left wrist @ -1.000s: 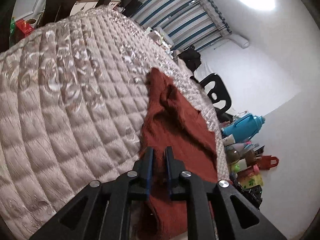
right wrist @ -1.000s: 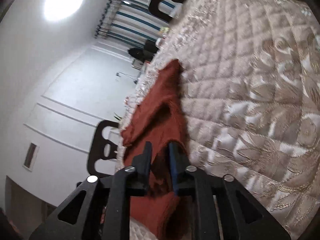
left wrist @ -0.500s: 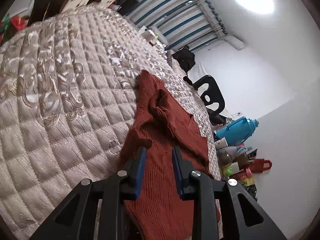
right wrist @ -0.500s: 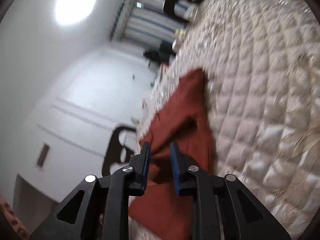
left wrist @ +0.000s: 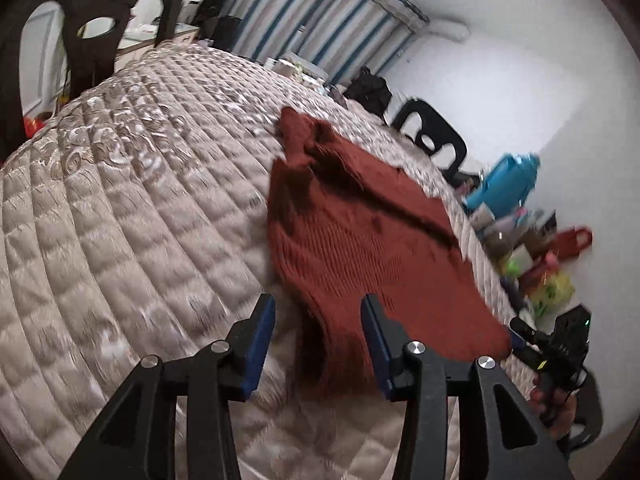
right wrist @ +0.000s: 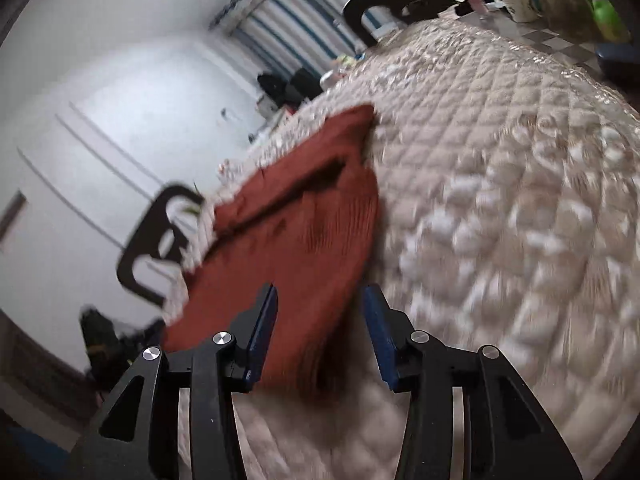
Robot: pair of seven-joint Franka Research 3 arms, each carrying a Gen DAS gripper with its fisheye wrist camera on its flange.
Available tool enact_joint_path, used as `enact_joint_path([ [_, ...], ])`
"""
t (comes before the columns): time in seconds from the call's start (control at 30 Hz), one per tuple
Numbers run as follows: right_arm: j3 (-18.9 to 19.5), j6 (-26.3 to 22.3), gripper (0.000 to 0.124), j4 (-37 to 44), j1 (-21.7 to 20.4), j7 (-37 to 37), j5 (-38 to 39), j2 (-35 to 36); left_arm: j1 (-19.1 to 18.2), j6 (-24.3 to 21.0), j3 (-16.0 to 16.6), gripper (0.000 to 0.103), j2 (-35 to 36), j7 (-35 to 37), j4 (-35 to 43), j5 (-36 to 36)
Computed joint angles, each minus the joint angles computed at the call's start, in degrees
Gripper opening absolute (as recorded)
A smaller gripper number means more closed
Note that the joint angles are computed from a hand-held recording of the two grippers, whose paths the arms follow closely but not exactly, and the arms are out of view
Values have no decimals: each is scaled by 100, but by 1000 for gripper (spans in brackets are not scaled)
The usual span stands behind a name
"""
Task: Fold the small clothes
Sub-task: 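Lay the hem down on the sweater body and open both tools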
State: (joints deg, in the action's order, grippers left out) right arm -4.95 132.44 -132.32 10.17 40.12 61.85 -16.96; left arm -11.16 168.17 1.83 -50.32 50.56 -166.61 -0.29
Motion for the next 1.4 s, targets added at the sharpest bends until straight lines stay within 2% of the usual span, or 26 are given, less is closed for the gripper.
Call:
enact_joint_path([
  [0.13,180,404,45,-443,23,-68,-405,-333,0,-371,-207,44,171,43,99,130],
  [0.17,315,690,32,-505,3,99,-697,-325,160,-254,-406,44,149,-18,42,244],
  [0.2,425,1005,18,-583,-9,229,-987,-326,202,-367,-469,42,133,-17,68,320],
  [0.23,393,1159,18,-647,52,185,-1038,-362,295,-478,-584,42,93,-44,83,423],
  [0.37,277,1288,18,-826,142,317,-1322,-565,385,-778,-734,41,-165,-143,34,642],
  [0.47,259,1518,18,-940,262,369,-1495,-761,397,-1010,-723,41,-347,-170,82,745],
  [0.53,233,1848,18,-1022,435,196,-1379,-923,523,-930,-764,41,-352,-164,191,888],
  [0.63,155,2367,18,-912,854,-182,-1073,-878,640,-571,-722,41,82,-97,545,1045],
  [0.7,129,2419,18,-681,1051,-300,-933,-624,684,-316,-676,41,607,12,886,1122],
  [0.77,338,2528,18,-513,1010,-131,-1219,-328,850,-237,-763,41,1055,4,1174,1224],
  [0.8,462,2591,18,-480,924,63,-1490,-208,790,-212,-670,41,1269,80,1279,1203],
  [0.87,762,2475,18,-381,547,954,-2446,70,701,-481,-549,41,1592,160,1460,1085],
  [0.9,753,2449,18,-393,493,1152,-2637,133,678,-696,-516,41,1688,191,1503,1022],
  [0.93,609,2552,18,-466,603,993,-2432,90,657,-725,-489,41,1706,222,1454,969],
  [0.97,497,2413,18,-461,622,977,-2372,55,730,-567,-537,41,1627,200,1309,1007],
  [1.03,312,2299,18,-442,704,786,-2072,-12,589,-537,-380,41,1526,343,1239,870],
  [1.07,367,2437,18,-447,662,820,-2146,-24,550,-503,-322,41,1519,396,1260,800],
  [1.13,445,2675,18,-343,653,855,-2289,67,668,-369,-404,41,1596,434,1364,853],
  [1.2,440,2672,18,-27,701,920,-2258,308,802,-333,-487,41,1782,403,1560,907],
  [1.27,484,2712,18,330,735,918,-2258,600,795,-183,-430,41,2010,466,1715,882],
  [1.33,578,2689,18,706,709,1041,-2430,934,933,-221,-512,41,2224,409,1886,942],
  [1.4,621,2548,18,1029,660,1109,-2537,1248,895,-325,-418,41,2432,466,1990,850],
])
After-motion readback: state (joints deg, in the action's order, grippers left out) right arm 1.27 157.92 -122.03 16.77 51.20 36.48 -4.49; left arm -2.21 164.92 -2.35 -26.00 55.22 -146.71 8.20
